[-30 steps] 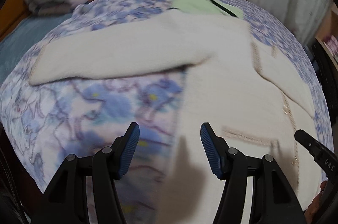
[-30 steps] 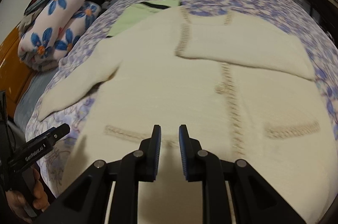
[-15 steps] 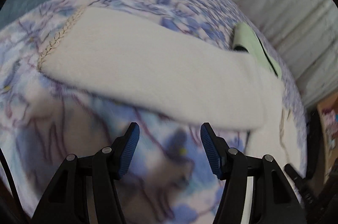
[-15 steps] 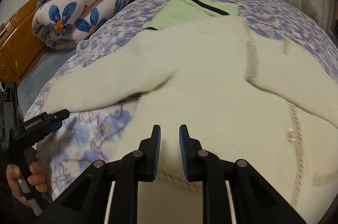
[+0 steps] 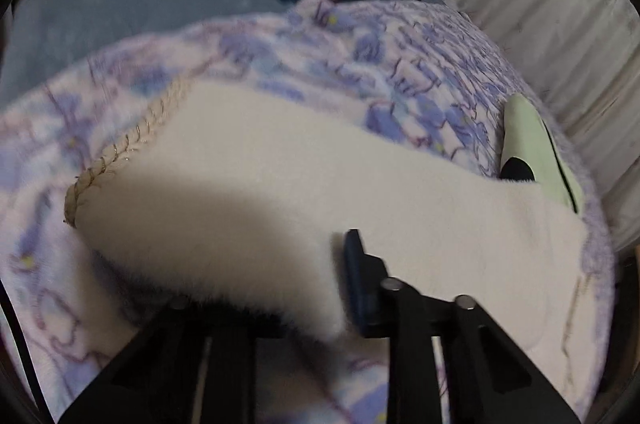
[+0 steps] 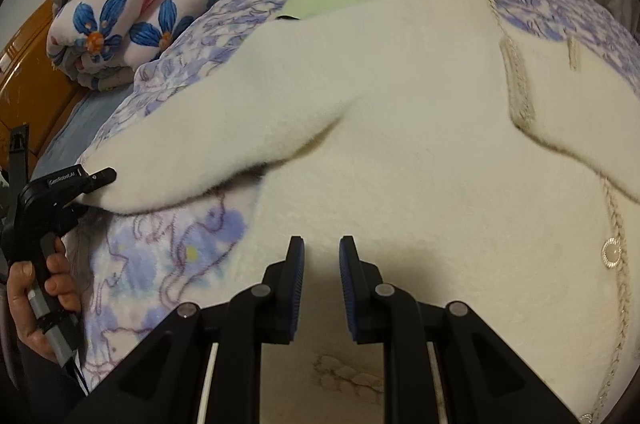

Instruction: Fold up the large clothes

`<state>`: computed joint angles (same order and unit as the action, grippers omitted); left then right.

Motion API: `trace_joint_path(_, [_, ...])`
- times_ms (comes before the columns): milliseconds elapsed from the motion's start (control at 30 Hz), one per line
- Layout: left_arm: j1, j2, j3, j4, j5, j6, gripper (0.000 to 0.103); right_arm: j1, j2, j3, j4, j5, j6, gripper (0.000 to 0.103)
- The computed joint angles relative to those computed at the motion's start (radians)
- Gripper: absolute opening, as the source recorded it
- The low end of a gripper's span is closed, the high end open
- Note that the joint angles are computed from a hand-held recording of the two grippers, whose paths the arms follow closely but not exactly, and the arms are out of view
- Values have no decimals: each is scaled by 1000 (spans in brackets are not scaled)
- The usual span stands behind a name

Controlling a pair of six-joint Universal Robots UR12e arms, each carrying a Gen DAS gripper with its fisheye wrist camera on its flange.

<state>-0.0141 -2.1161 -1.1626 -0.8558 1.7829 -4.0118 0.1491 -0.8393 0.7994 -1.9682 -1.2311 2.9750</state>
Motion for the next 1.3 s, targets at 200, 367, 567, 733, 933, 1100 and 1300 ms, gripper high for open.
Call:
trace_joint_path(200, [-74, -64, 160, 34, 98, 155, 8, -37, -24, 39, -37, 43, 54, 18])
trace_joint_path(367, [-145, -146, 341, 31, 34, 313, 8, -88, -59, 97, -102, 72, 125, 18])
trace_joint_path(567, [-214, -284, 592, -103, -118, 437, 8, -146, -92, 157, -166, 63, 207, 18])
trace_joint_path(733, [-260, -399, 779, -323, -158, 508, 20, -185, -110, 199, -174, 56, 245, 18])
trace_joint_path(933, [-281, -408, 780, -400, -154, 502, 57, -202, -120, 224, -188, 92, 232, 18])
trace_joint_path(1100, [-266, -338, 661, -332, -212, 480, 70, -207, -116, 219, -180, 138, 213, 20])
trace_joint_path(1300, [-255, -237, 501, -249, -210, 476, 74, -199, -125, 226, -192, 185, 172, 35])
